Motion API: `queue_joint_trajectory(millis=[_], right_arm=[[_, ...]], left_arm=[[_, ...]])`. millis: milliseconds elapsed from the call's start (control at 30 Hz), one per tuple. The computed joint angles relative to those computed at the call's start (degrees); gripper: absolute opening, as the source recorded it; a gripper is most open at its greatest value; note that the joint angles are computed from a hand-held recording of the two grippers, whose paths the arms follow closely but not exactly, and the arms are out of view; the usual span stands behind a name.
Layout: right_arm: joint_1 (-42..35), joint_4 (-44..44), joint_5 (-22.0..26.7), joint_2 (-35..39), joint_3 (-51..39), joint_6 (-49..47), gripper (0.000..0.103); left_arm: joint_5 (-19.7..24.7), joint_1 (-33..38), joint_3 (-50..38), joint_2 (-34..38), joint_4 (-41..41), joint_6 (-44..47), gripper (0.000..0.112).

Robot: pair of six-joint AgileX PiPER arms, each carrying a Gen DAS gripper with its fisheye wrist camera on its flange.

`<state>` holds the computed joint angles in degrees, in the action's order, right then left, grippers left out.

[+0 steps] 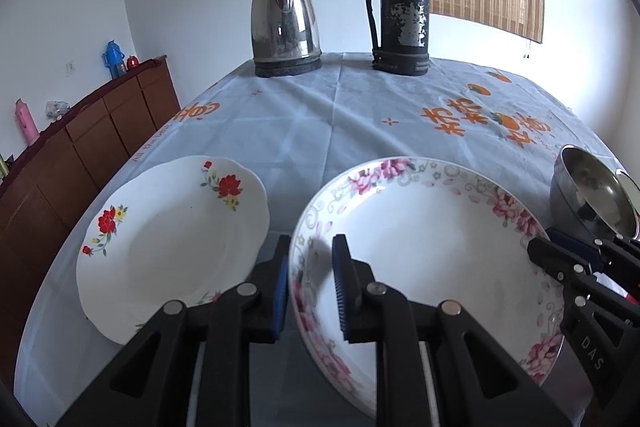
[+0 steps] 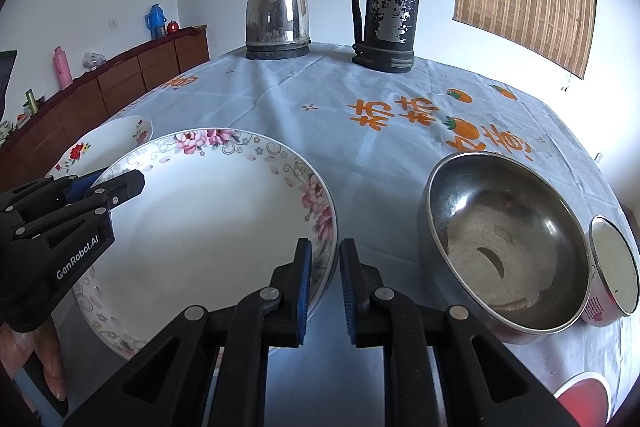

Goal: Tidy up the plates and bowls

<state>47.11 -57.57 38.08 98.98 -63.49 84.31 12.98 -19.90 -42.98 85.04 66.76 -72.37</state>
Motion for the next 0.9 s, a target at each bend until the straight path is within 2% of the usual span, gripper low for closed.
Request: queue_joint_trajectory(millis=[167, 267, 367, 900], right_arm=[[0.0, 0.0, 0.0, 0.0, 0.0, 0.0, 0.016], [0.0, 0.0, 0.0, 0.0, -0.1, 0.0, 0.016], [0.0, 0.1, 0.0, 0.0, 0.0, -0.1, 0.016], [0.0, 0.1, 0.2, 0.1, -0.2, -0.2, 0.016]], left_arm=[[0.0, -0.2, 0.3, -0.1, 1.6, -1.7, 0.017], [2.1, -1.7, 0.7, -0.4, 8.7, -8.6, 0.017], [0.9, -0.8, 0.5, -0.2, 6.3, -6.0, 0.017], [1.8, -1.3, 0.4, 0.0, 7.4, -7.1, 0.017]])
